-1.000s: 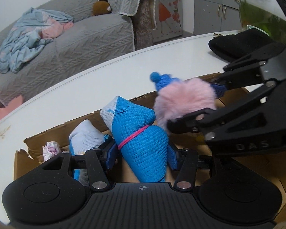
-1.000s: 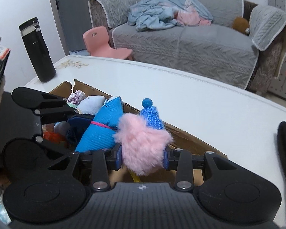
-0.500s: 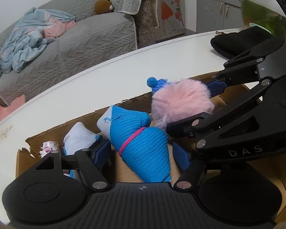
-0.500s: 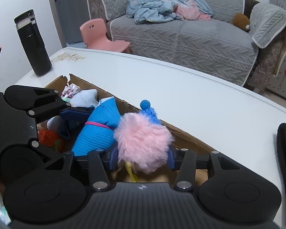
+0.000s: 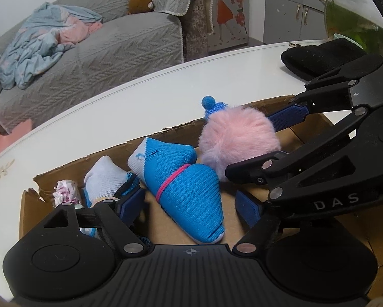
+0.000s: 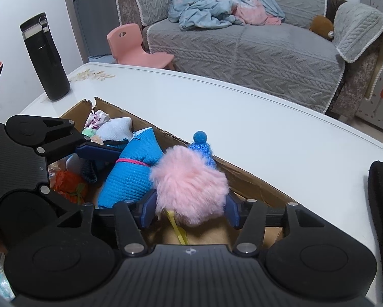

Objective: Organize objects
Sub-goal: 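Open both tools to release the socks in the tray and withdraw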

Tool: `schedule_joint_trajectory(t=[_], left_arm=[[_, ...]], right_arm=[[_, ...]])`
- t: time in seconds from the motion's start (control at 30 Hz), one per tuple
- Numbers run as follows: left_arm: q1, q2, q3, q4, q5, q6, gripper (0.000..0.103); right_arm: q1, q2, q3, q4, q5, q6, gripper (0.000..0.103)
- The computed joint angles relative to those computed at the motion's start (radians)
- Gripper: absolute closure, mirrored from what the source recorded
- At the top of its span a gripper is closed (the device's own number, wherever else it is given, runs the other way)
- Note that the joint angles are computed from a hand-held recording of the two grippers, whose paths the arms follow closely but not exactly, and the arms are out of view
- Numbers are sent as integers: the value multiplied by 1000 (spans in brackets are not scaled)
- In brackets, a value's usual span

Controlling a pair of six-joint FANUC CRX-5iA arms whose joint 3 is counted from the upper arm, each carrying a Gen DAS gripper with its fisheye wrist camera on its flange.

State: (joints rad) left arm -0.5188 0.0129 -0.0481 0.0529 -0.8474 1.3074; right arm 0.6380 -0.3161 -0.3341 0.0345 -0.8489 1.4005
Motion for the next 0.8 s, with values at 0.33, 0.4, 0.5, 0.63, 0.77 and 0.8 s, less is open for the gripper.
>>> schedule_joint_trajectory(t=[0.33, 0.4, 0.5, 0.63, 0.77, 0.8], left_arm=[[9, -46, -18, 22, -22, -12, 15], [18, -55, -23, 43, -35, -21, 15], [24, -85, -37, 51, -41, -26, 14], [54, -157, -82, 86, -55, -62, 14], [103, -278, -167, 121, -55, -93, 11], [117, -315, -190, 126, -56, -98, 9]], right_arm=[[36, -38, -22, 45, -2, -49, 44], [44, -47, -24, 51, -7, -58, 44], [64, -72, -33, 72, -17, -79, 44], [102, -144, -64, 91, -30, -118, 44], [183, -263, -136, 162, -44, -211, 41], [217, -301, -164, 200, -50, -257, 40]])
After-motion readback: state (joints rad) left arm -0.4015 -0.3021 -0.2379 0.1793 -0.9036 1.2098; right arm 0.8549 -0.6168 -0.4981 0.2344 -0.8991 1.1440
